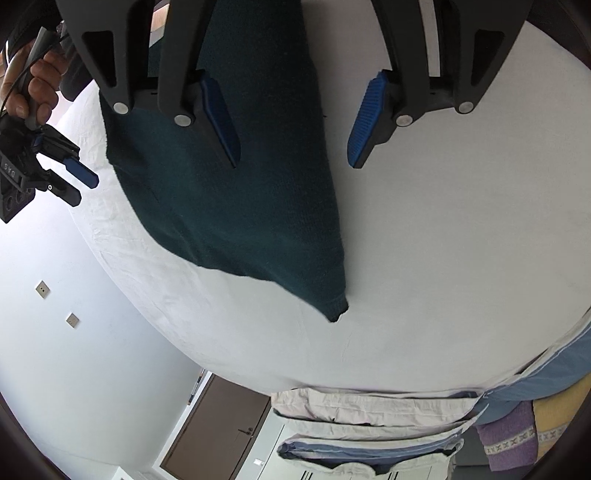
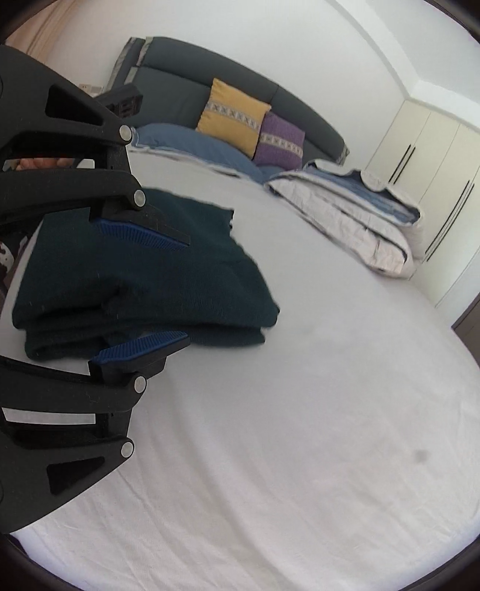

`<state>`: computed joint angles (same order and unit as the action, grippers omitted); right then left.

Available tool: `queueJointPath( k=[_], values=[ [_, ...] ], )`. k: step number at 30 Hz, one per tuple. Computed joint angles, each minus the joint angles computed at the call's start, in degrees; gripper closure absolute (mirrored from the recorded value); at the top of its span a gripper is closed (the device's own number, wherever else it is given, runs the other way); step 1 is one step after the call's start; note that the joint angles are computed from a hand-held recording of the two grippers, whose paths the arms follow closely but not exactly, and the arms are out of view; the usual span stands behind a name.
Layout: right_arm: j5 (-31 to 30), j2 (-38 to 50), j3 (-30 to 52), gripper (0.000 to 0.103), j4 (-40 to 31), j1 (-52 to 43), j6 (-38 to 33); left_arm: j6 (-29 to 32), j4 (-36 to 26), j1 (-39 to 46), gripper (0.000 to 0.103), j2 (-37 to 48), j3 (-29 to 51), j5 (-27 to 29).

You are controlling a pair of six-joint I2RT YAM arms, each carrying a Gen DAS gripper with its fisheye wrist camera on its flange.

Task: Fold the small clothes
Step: 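Release the sweater and withdraw both grippers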

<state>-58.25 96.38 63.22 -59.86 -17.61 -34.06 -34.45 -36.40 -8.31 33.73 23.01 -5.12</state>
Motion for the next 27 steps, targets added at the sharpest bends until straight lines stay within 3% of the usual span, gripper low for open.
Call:
queueJointPath(
  k=[2, 4, 6, 9, 10, 13, 17, 20, 21, 24, 25, 27],
  values=[
    [-1.92, 0.59, 1.82, 0.058, -7.46, 1.95, -6.38, -3.17, 0.09, -7.1, 0.039, 1.07, 1.69, -5.34],
    [-2.95, 0.05, 0.82, 0.058, -9.52, 5.84, -8.4, -5.41, 0.61, -13.43, 0.039, 2.35, 2.63, -9.92],
    [-2.16, -0.98, -2.07, 0.058, -6.35, 9.7, -6.07, -7.09, -0.65, -18.21, 0.039, 2.15, 2.98, -13.15],
    [4.63, 0.48, -6.52, 0.058, 3.64, 12.69, 2.23, -7.55, -0.04, -19.23, 0.039, 3.98, 2.08, -12.85],
    [5.22, 2.89, -7.12, 0.064, 5.53, 12.11, 2.89, -8.0, -0.31, -19.42, 0.039, 3.46, 1.42, -13.17],
    [-0.01, 9.79, -5.84, 0.071, 0.55, 7.11, -5.2, -8.29, -2.59, -18.98, 0.039, 0.96, 0.77, -13.42],
    [3.62, 8.28, -6.55, 0.069, -3.83, 2.63, -14.17, -9.75, -6.85, -19.58, 0.039, -3.37, 0.54, -15.61],
    [5.33, 5.11, -6.41, 0.066, -6.17, -1.98, -16.53, -13.77, -11.05, -25.2, 0.038, -3.36, 2.51, -22.38],
    [6.69, 1.95, -7.07, 0.06, -3.51, -2.45, -13.91, -16.35, -13.17, -28.78, 0.034, -2.16, 4.03, -26.18],
    [9.68, -6.81, -7.45, 0.06, -1.28, -5.03, -13.33, -27.74, -22.29, -41.8, 0.014, 3.63, 9.55, -40.46],
    [10.3, -10.2, -7.8, 0.059, -0.39, -5.24, -12.79, -34.36, -27.48, -47.09, 0.003, 6.9, 12.16, -45.76],
    [11.52, -17.37, -8.75, 0.055, 1.58, -5.39, -12.42, -51.73, -41.33, -56.65, 0.0, 15.1, 17.94, -54.02]
  ],
)
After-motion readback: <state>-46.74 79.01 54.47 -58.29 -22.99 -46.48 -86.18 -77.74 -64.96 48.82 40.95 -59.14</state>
